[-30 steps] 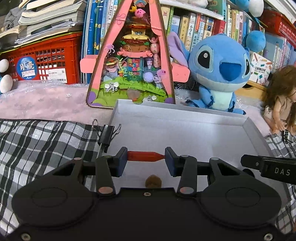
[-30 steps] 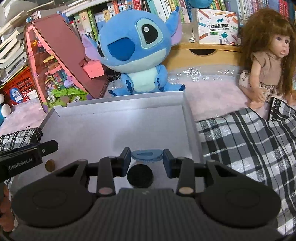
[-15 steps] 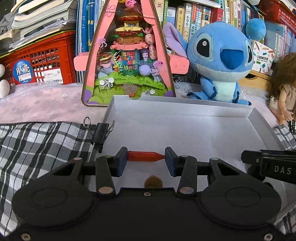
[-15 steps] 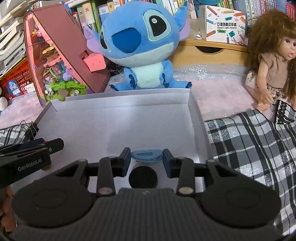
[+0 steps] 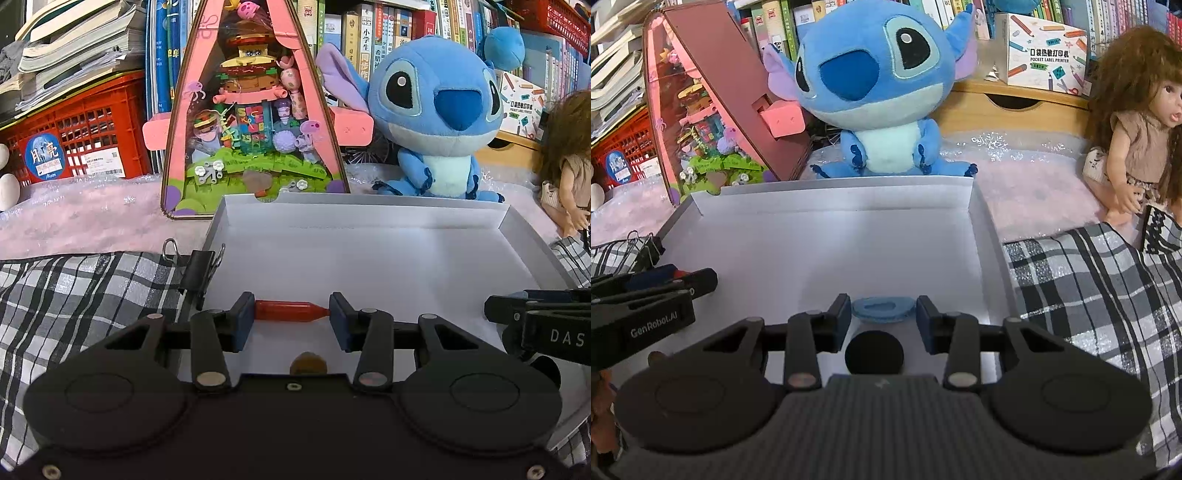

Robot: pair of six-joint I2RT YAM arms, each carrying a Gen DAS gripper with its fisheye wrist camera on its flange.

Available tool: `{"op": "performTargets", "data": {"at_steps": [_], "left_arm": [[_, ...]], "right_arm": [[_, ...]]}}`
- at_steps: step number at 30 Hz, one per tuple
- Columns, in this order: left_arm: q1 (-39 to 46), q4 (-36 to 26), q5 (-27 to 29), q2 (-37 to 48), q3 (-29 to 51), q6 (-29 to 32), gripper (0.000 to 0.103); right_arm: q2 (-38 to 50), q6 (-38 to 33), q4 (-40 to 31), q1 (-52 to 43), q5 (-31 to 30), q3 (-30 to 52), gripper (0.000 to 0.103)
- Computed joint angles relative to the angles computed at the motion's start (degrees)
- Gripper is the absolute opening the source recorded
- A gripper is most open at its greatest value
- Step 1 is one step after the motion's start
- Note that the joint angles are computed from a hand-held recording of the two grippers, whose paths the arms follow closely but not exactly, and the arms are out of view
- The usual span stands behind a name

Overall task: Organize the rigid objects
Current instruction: 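Open the left tool releasing the red stick while the right tool releases the blue piece in the tray, then withdraw both tools from the tray back toward the remaining objects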

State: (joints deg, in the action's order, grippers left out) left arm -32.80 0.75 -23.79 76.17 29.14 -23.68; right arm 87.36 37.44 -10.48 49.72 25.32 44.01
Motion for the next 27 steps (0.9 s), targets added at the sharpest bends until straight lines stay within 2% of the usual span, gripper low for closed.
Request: {"op": "performTargets", "data": {"at_steps": [5,6,9,16,20,27], "left_arm": [[0.0,-0.7,0.5,-0.9,-0.1,0.0,0.042],[-0.2,-0.9,0.3,-1.3,-0.2,-0.2,0.042],[-0.9,-1.5,-0.5,-3.2,-0.7,-0.1,0.043],[-3.8,-6.6,-3.1,-12.1,-2.5,-1.7,0.061],[-6.8,-12.1,-6.2,-19.2,-3.5,-3.3,0.070],[-17.1,-26.5,-14.3,-34.6,-5.2,-8.8,0.075]], "right_arm": [[-0.2,0.0,1.0,0.4,0.7,-0.6,0.048],[-0.3,0.1,1.2,0.5,0.7,-0.7,0.057],[-1.2,0.5,2.0,0.7,0.6,-1.6,0.060],[-5.5,0.7,2.4,3.1,4.1,-3.8,0.067],[-9.7,0.5,1.6,6.3,7.4,-6.0,0.071],[-19.3,4.4,-3.5,15.0,14.2,-11.0,0.074]]}}
